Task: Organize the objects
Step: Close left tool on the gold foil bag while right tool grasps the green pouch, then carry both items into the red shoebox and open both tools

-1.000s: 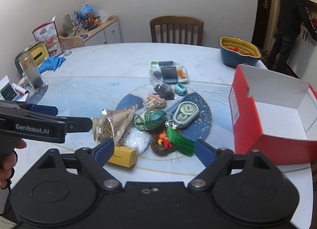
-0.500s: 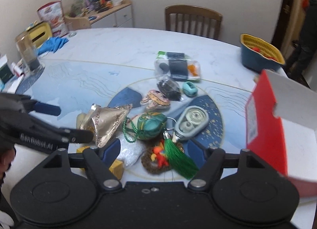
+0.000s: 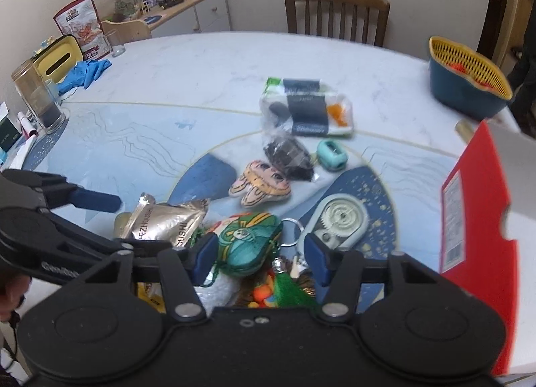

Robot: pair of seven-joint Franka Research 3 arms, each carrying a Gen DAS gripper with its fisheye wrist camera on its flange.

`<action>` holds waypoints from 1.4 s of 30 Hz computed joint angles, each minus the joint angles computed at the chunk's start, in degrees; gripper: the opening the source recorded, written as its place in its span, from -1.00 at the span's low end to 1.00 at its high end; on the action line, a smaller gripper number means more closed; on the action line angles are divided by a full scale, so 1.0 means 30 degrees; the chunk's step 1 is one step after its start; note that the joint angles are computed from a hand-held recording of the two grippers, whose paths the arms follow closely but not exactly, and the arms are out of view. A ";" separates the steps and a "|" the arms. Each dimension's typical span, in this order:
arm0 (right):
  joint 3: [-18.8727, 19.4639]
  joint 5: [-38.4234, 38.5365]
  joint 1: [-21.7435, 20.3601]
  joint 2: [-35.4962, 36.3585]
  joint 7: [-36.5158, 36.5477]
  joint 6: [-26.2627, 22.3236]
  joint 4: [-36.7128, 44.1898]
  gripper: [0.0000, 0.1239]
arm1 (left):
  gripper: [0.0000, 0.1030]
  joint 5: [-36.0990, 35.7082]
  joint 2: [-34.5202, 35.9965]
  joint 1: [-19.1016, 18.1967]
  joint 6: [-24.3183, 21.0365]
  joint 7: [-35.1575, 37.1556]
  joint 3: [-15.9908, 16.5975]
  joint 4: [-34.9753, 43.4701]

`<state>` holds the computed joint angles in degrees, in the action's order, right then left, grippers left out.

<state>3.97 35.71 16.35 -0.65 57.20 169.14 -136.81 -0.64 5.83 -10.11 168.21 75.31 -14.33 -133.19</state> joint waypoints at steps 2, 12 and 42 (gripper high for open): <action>-0.0007 -0.0227 -0.0027 0.0288 0.0393 -0.0416 0.0238 -0.23 | 0.53 0.0315 0.0148 -0.0072 0.0144 -0.0240 0.0078 0.0018; 0.0098 0.2307 -0.0538 0.1147 0.0143 -0.2600 0.1486 -0.31 | 0.16 -0.0754 0.0321 0.0302 0.0422 0.0878 -0.0398 0.0183; -0.0159 -0.2124 0.0045 -0.5224 0.5228 -0.2266 -0.2909 -0.66 | 0.02 -0.7735 -0.4277 -0.1973 -0.0730 0.8940 0.1552 -0.2295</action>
<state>3.49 29.34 16.49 -16.32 72.89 162.34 -145.54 -23.84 -7.01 -16.03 166.03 102.13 -9.67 -140.08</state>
